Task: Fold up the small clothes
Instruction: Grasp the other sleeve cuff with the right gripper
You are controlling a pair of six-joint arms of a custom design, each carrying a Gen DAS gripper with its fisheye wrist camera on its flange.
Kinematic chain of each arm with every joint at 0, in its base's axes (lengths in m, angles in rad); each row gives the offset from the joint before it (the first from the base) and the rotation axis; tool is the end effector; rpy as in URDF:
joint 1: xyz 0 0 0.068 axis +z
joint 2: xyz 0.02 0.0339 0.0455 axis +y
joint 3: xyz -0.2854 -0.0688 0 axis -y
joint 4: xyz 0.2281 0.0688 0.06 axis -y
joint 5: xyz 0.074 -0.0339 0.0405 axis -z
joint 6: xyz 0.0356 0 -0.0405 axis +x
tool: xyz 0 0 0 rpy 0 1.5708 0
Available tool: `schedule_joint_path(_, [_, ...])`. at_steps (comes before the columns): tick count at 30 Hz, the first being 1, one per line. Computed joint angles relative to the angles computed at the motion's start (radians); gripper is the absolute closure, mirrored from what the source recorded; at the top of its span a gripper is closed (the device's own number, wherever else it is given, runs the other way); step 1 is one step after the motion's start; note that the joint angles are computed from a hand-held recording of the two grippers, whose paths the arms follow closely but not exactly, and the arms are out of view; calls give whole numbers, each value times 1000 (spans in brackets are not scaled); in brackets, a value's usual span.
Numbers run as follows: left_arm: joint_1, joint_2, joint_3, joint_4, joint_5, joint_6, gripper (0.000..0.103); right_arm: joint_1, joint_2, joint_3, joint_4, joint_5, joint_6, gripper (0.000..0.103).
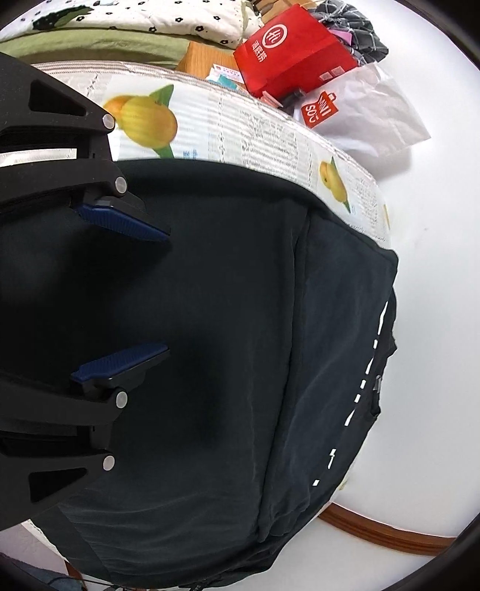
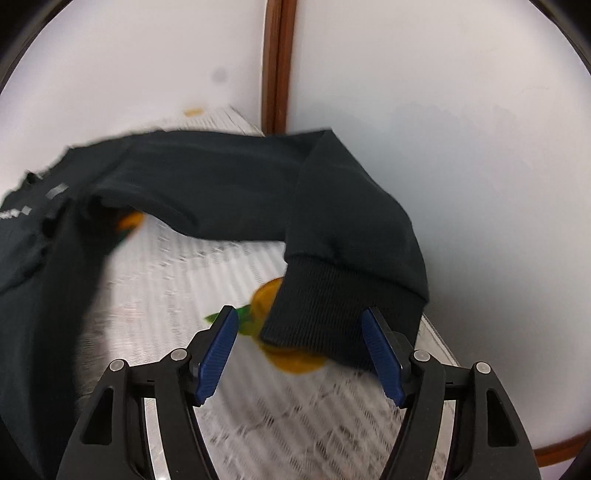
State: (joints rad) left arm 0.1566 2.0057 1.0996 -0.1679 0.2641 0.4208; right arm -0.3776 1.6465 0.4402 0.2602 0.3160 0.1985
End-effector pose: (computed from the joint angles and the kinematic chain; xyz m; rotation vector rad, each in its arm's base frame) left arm 0.3766 0.0501 0.1345 0.4276 2.5554 -0.1427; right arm 0.2209 -0.0995 0.1189 0.8364 2.3685 -0.4705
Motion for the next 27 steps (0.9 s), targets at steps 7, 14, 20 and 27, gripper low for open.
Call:
schedule_joint_path(7, [8,17,16,-7,-10,11,47,12,39,10,43,39,21,78])
schedule_joint_path(14, [59,20,21,4,9,43,47,-10,-40,43,-59,15,60,91])
schedule_joint_path(20, [90,37,9,73,-13,82,47,115,-256,134,-287,37,115,91])
schedule_joint_path(27, [119,51,25,101,15,112,43,417,-289,409,-506,107,212,92])
